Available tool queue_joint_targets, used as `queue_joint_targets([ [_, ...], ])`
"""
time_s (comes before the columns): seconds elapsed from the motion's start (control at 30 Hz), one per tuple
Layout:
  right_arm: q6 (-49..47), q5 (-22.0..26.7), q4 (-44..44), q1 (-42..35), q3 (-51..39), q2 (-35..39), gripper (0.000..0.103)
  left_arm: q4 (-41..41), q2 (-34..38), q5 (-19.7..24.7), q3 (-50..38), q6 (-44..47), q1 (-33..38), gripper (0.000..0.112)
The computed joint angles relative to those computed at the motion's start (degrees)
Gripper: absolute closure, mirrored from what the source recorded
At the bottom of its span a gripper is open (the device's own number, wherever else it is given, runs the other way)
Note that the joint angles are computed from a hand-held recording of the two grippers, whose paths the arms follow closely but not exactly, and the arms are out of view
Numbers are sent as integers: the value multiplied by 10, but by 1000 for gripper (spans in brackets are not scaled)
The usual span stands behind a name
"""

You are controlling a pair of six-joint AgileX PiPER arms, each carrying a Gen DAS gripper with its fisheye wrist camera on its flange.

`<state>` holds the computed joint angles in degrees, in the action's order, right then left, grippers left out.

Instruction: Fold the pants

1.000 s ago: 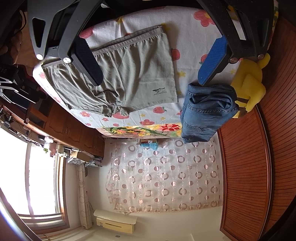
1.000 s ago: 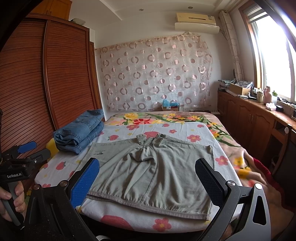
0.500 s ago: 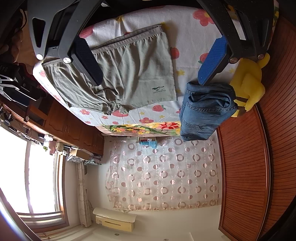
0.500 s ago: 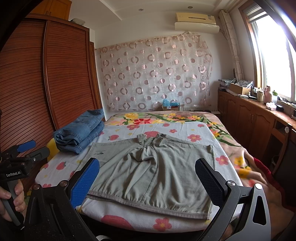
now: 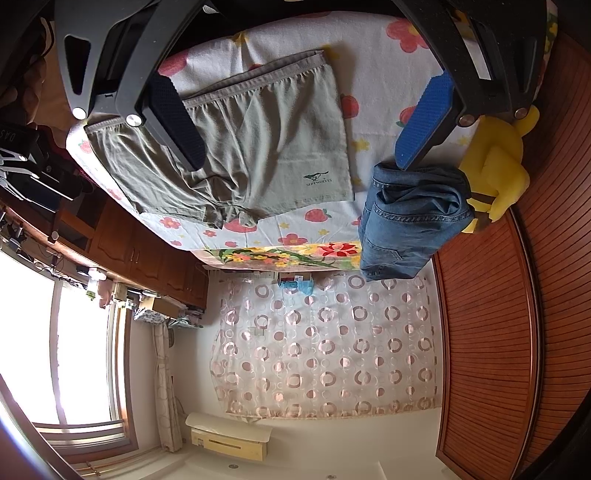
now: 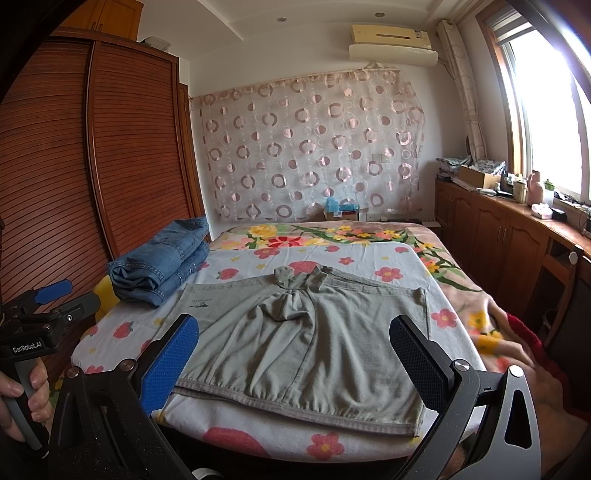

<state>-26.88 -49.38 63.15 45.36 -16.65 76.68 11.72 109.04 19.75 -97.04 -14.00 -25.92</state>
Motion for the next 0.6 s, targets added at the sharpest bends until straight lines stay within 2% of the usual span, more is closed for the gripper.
queue_joint_targets([
  [0.6, 4, -1, -2, 1, 1, 2, 0, 1, -1, -3, 3, -1, 0, 9],
])
